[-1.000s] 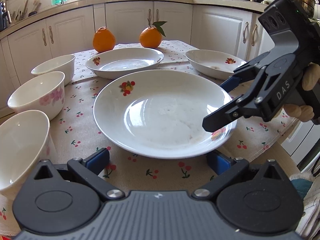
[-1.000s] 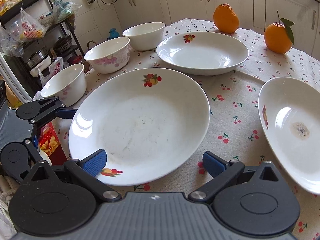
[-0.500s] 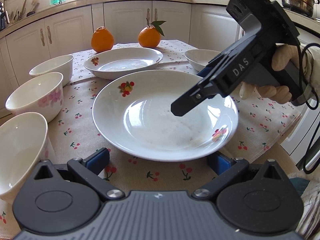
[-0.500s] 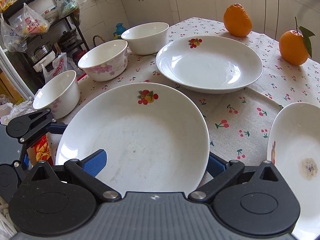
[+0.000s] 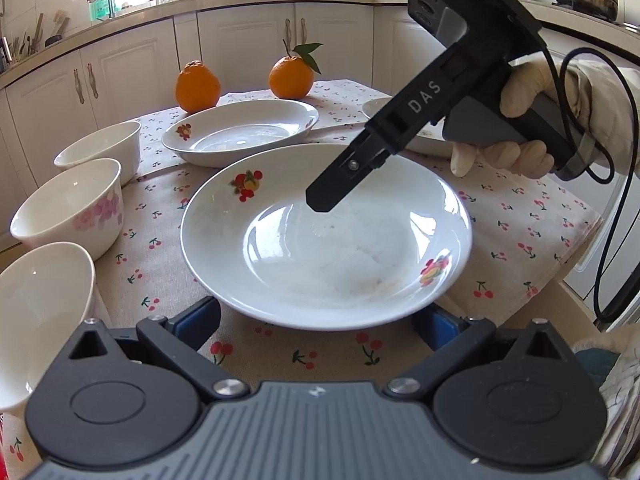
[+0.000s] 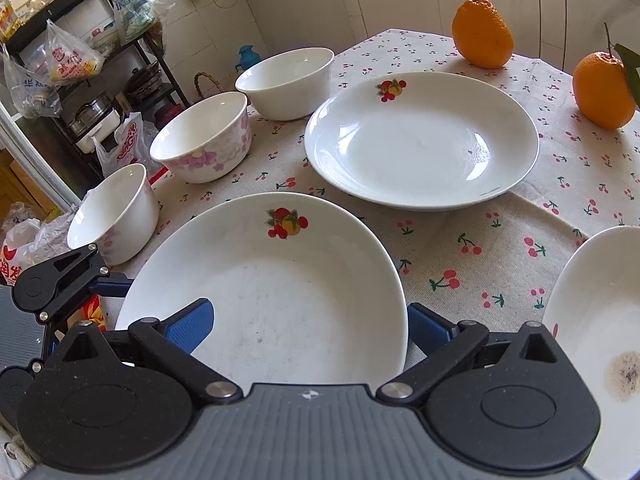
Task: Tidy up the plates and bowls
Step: 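Lift the large plate with the right gripper toward the stained plate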
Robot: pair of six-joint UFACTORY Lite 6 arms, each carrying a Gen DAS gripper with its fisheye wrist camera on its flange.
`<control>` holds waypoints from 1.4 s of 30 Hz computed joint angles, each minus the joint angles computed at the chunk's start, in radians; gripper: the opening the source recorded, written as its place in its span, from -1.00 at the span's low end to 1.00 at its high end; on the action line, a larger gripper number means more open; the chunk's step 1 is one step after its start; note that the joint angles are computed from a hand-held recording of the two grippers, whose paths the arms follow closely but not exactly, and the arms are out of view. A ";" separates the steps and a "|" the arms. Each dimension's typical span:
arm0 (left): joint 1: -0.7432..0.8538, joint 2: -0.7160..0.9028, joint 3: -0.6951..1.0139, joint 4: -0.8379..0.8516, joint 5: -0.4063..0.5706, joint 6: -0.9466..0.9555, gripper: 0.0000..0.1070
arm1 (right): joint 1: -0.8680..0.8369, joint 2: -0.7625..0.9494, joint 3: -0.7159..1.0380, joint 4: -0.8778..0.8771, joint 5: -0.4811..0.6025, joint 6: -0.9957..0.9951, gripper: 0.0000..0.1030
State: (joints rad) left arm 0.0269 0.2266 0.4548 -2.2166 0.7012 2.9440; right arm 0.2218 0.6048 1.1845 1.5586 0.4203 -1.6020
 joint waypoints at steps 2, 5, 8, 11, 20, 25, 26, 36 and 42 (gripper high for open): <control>0.002 0.000 0.001 0.013 0.001 -0.009 0.85 | -0.001 0.004 0.012 -0.024 -0.004 0.021 0.91; 0.004 -0.003 0.002 0.029 0.001 -0.019 0.81 | -0.010 0.011 0.032 -0.071 0.012 0.068 0.76; 0.005 -0.001 0.007 0.039 -0.002 -0.027 0.79 | -0.012 0.012 0.044 -0.125 0.024 0.111 0.71; 0.010 0.003 0.016 0.067 -0.006 -0.055 0.76 | -0.012 0.016 0.052 -0.144 0.026 0.128 0.71; 0.013 0.000 0.027 0.104 -0.023 -0.098 0.71 | -0.020 0.013 0.056 -0.166 0.048 0.149 0.71; 0.001 -0.011 0.031 0.100 -0.046 -0.106 0.69 | -0.028 -0.001 0.044 -0.156 0.056 0.133 0.71; -0.001 -0.014 0.030 0.097 -0.049 -0.104 0.68 | -0.028 -0.001 0.044 -0.156 0.056 0.133 0.71; -0.004 -0.039 0.028 0.123 -0.048 -0.121 0.68 | -0.042 -0.036 -0.001 -0.119 0.055 0.078 0.71; -0.017 -0.064 0.028 0.136 -0.060 -0.132 0.68 | -0.059 -0.075 -0.040 -0.087 0.061 0.030 0.71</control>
State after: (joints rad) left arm 0.0097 0.1627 0.4828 -2.0810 0.6407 2.8121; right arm 0.1628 0.5298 1.1442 1.4715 0.4810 -1.5725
